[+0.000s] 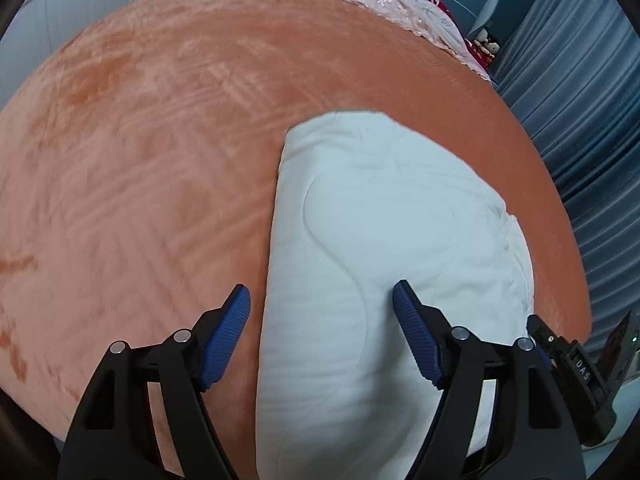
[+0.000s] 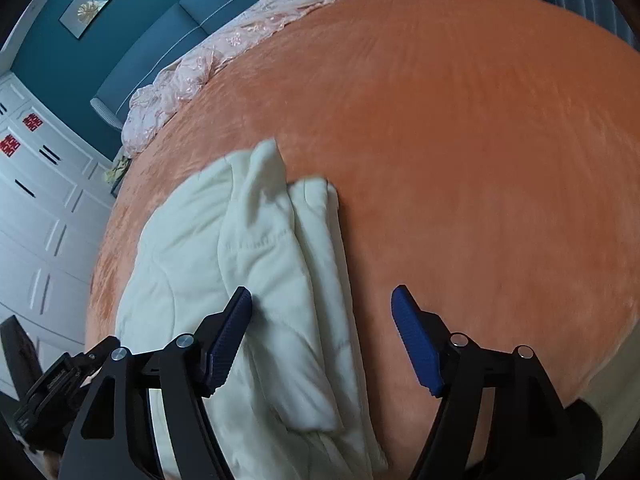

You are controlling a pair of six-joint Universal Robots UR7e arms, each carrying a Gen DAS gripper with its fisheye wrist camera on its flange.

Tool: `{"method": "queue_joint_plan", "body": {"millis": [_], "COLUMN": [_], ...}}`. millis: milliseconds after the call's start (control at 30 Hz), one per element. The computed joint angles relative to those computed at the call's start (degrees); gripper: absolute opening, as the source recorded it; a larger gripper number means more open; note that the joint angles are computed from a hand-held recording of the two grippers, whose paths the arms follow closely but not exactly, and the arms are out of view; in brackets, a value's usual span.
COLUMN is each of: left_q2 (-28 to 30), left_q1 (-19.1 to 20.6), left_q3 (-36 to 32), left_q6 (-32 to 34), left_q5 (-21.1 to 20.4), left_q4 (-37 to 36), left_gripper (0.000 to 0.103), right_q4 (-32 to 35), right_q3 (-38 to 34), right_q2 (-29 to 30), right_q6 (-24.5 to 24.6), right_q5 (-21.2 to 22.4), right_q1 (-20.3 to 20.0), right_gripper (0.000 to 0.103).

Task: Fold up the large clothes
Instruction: 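Grasp the bundle end with both grippers and fold it over again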

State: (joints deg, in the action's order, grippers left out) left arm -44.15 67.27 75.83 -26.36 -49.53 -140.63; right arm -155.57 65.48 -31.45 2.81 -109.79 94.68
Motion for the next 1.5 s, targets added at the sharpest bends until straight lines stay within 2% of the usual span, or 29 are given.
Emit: {"method": "queue_joint_plan", "body": {"millis": [67, 133, 233, 333, 467, 533, 600, 633, 700, 733, 800, 900, 1033, 1267, 1500], "left_q2": [-1.95, -2.78, -2.69, -2.15, -1.64, -1.58, -1.52, -1.51, -1.64, -1.58, -1.50, -1.96, -2.89, -4.85, -8.26], "left_q1": [0.84, 1.23, 2.20, 2.52, 3.34, 2.85, 1.94, 1.29, -0.37, -1.09, -2.80, -5.08, -7.46, -10.56, -11.96], "left_q3": [2.98, 4.61, 5.26, 5.59, 5.51, 5.37, 5.03, 4.75, 4.49, 4.24, 3.70, 3.39, 3.30, 4.74, 6.51], "left_q6": [-3.50, -5.39, -7.17, -8.07, -9.29, -8.91, -8.14, -7.34, -4.44, -2.63, 0.76, 4.68, 9.24, 17.86, 25.66], "left_q5": [-4.15, -6.42, -11.68, -12.79, -15.17, -14.15, -12.22, -10.86, -7.60, -5.97, -2.74, 0.70, 3.75, 5.99, 5.44], "left_q4": [-1.09, -1.62, -1.86, -3.12, -4.28, -3.98, -3.25, -2.67, -1.64, -1.28, -0.56, -0.25, -1.97, -10.88, -21.24], "left_gripper": [0.076, 0.080, 0.090, 0.098, 0.098, 0.097, 0.088, 0.086, 0.073, 0.069, 0.060, 0.055, 0.053, 0.053, 0.053], "right_q4": [0.16, 0.59, 2.11, 1.11, -1.21, -0.74, 1.52, 2.08, 2.16, 1.88, 0.95, -1.10, -3.62, -9.71, -12.81], "right_q3": [3.04, 4.97, 5.72, 6.30, 7.13, 7.04, 5.10, 4.60, 3.98, 3.96, 3.97, 4.24, 5.13, 7.50, 4.30], "right_q2": [-1.68, -2.69, -2.76, -2.24, -1.71, -1.73, -1.16, -1.10, -1.21, -1.38, -1.64, -2.10, -3.27, -5.73, -4.90], "right_q6": [1.62, 3.76, 6.22, 7.87, 7.76, 7.18, 6.82, 6.17, 3.59, 2.17, 0.02, -3.14, -6.93, -11.10, -16.00], "right_q5": [2.80, 5.91, 10.54, 13.32, 14.40, 14.14, 13.95, 13.17, 10.19, 8.43, 5.63, 1.75, -0.63, -0.40, 0.62], "right_q1": [-0.80, -1.60, -2.53, -3.10, -3.41, -3.39, -2.93, -2.49, -1.14, -0.32, 1.12, 3.39, 5.60, 8.47, 12.08], "right_gripper": [0.076, 0.077, 0.078, 0.080, 0.082, 0.077, 0.066, 0.057, 0.044, 0.039, 0.033, 0.031, 0.030, 0.030, 0.030]}}
